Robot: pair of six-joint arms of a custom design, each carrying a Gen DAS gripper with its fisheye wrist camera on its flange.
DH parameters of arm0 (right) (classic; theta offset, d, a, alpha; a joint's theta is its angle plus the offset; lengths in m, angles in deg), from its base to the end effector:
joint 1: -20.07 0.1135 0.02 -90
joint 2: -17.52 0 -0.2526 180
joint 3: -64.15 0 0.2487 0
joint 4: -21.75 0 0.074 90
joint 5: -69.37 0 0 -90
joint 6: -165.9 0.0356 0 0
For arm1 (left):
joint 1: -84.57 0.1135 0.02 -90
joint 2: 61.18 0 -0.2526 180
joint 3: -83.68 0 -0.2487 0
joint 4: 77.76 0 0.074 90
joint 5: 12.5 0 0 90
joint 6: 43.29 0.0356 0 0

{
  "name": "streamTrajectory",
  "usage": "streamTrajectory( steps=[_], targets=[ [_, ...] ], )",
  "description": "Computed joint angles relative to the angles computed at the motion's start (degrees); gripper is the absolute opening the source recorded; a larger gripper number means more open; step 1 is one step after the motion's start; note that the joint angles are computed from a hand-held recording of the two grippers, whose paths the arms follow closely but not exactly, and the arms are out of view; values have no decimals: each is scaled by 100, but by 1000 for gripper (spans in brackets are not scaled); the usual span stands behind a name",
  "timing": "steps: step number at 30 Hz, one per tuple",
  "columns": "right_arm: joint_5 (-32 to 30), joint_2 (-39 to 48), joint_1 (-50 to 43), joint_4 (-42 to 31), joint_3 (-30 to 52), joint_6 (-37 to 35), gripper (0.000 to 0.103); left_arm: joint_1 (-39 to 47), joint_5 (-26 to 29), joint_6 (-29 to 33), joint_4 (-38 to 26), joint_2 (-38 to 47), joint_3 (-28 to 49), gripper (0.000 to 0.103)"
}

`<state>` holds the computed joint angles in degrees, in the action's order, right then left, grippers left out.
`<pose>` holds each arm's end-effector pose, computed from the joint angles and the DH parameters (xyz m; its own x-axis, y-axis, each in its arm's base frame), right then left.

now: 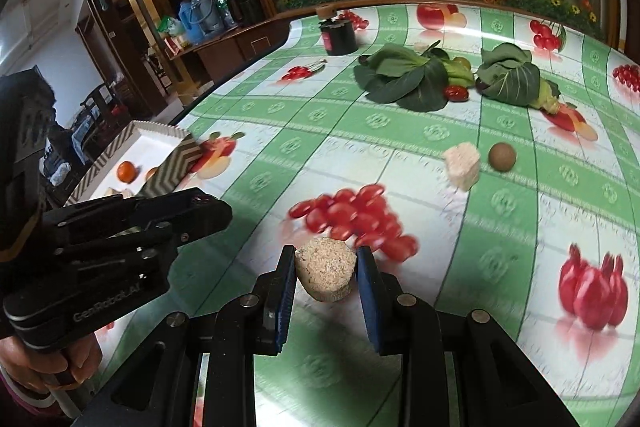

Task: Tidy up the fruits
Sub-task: 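Carry the red date over the tray with the left tool while the right carries the biscuit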

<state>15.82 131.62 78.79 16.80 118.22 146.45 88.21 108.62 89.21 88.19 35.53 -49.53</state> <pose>0.1691 0.2375 0.0356 -0.6819 0.3384 -0.6485 0.2582 0.9408 0.2195 0.2561 -0.0021 0.0802 -0.5450 0.5449 -0.6373 0.7326 0.6791 -0.0459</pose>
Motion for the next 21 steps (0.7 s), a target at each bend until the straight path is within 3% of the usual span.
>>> streamTrajectory(
  steps=[10, 21],
  targets=[
    [39, 457, 294, -447, 986, -40, 29, 1201, 482, 883, -227, -245, -9, 27],
    [-113, 972, 276, -765, 2032, -559, 29, 2011, 763, 1171, -502, 159, 617, 27]
  ],
)
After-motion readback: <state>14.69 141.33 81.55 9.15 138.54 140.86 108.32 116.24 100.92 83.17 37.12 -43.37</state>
